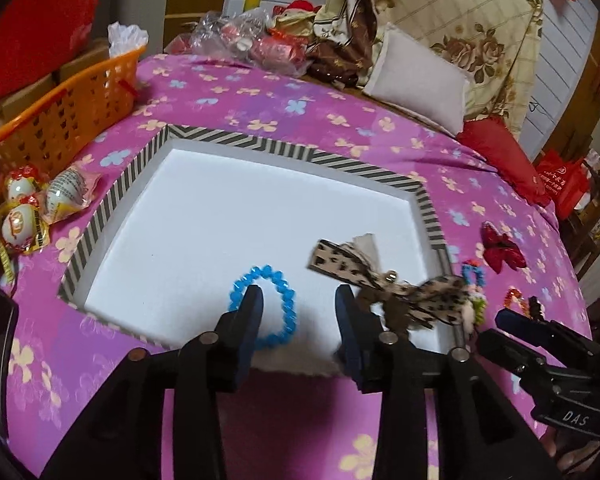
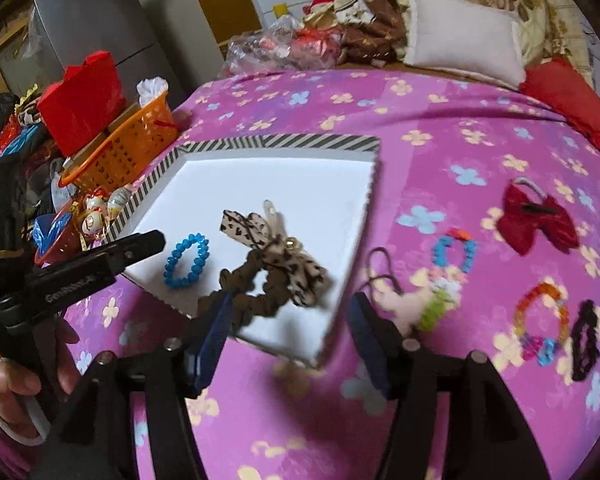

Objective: Organize jewelry
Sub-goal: 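Open the left tool over the tray while the right tool releases the bow beside it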

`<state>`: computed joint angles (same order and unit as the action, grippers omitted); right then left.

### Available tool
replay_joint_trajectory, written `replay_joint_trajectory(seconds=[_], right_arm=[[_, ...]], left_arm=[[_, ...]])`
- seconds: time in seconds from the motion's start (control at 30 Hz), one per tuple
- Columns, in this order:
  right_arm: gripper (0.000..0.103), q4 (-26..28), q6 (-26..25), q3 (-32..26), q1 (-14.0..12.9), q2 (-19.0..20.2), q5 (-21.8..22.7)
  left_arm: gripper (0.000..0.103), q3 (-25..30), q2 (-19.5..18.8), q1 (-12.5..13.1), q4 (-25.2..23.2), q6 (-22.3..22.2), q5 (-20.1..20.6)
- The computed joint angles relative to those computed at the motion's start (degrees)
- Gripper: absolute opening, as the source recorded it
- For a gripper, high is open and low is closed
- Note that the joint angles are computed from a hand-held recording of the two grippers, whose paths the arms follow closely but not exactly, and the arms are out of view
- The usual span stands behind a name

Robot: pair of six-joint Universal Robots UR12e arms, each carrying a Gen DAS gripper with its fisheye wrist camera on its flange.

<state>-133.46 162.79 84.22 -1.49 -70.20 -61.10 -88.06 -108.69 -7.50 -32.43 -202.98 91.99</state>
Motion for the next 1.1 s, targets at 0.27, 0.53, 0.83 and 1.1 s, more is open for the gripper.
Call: replay_joint_trajectory(seconds=[0.27,0.53,0.83,1.1], right_arm=[[0.078,-3.7,0.6,4.5,-3.9,-3.8,-1.0],[0.082,-5.8,1.8,8.8,-8.2,-7.2,-3.3],[0.082,-6.3,3.2,11.7,-12.0,-9.0,-4.4],[0.082,-6.5,4.2,13.1,-14.1,-9.7,-4.7]], left_arm=[[0.026,-1.1,1.2,-3.3,1.7,0.2,2.1],[0.026,-0.9,1.2,-6.6,2.1,1.6,3.1],[0.026,0.4,0.4,-9.4,1.2,3.1,4.0],[0.026,1.4,-0.5,-11.0,0.3,4.4,4.3]])
